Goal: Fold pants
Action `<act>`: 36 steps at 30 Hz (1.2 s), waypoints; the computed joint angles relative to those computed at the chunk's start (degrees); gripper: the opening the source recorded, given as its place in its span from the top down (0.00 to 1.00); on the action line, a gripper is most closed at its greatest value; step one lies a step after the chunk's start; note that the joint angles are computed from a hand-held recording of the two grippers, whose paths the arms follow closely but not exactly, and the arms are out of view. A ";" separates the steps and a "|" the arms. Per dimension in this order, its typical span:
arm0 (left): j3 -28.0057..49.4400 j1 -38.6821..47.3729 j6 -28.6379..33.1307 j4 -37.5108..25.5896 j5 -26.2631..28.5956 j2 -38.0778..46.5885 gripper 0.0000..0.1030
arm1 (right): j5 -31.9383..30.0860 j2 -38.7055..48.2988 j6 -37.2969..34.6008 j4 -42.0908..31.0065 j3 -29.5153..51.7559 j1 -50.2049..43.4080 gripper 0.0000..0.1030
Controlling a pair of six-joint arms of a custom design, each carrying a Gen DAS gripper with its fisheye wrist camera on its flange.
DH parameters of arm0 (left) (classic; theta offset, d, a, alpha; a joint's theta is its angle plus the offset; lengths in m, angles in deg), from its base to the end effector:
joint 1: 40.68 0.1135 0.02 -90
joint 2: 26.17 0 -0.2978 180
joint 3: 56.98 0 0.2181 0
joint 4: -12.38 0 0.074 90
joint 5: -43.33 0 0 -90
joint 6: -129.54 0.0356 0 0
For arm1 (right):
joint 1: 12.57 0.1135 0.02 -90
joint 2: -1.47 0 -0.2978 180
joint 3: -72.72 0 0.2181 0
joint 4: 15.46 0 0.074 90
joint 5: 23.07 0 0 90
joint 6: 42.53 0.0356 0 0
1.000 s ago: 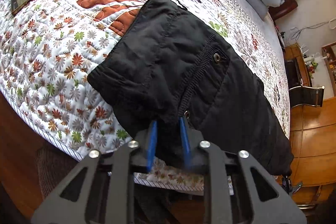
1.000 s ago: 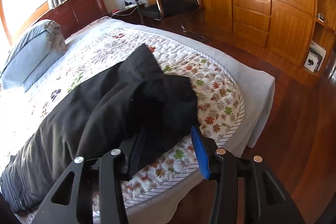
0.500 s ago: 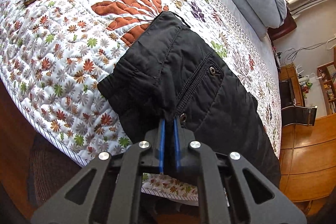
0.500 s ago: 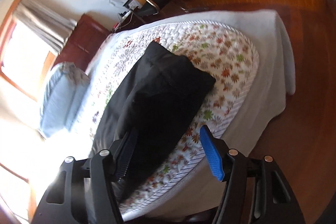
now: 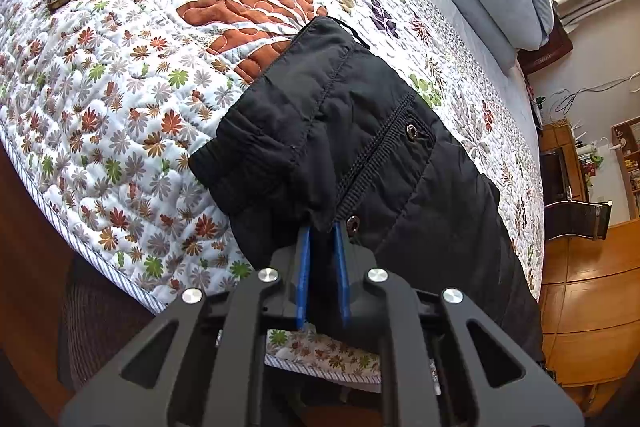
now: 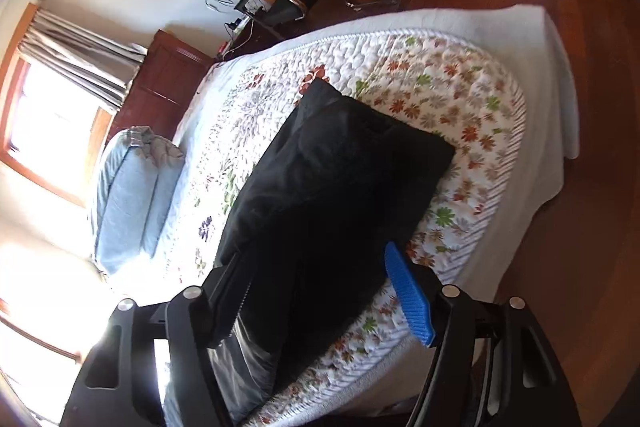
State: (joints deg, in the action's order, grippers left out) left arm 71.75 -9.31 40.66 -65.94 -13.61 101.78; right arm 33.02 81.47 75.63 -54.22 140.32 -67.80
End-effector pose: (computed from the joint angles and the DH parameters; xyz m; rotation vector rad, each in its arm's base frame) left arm 0.3889 0.2144 0.2499 -0.6188 2.6239 -0.6855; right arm 0.1567 -0.1909 0.2793 1.3515 1.8905 0.4942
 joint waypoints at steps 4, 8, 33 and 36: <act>-0.38 -0.52 0.63 0.61 -1.02 -0.42 0.86 | 1.22 -2.71 -1.00 -0.93 -0.47 0.50 0.21; -2.63 -1.74 1.37 3.12 -3.46 -1.84 0.82 | 3.21 -0.27 -0.02 1.45 -0.54 3.19 0.21; -7.32 -8.72 3.50 8.77 -14.55 -3.43 0.41 | 7.27 16.71 -4.06 4.89 11.22 11.45 0.94; -6.79 -9.08 3.31 8.45 -14.85 -3.15 0.39 | 3.22 17.06 -2.65 13.09 2.99 7.76 0.86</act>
State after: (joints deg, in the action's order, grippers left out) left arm 64.96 -18.39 43.97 -57.48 -28.46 98.63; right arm 36.24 98.54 72.98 -41.12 143.31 -60.04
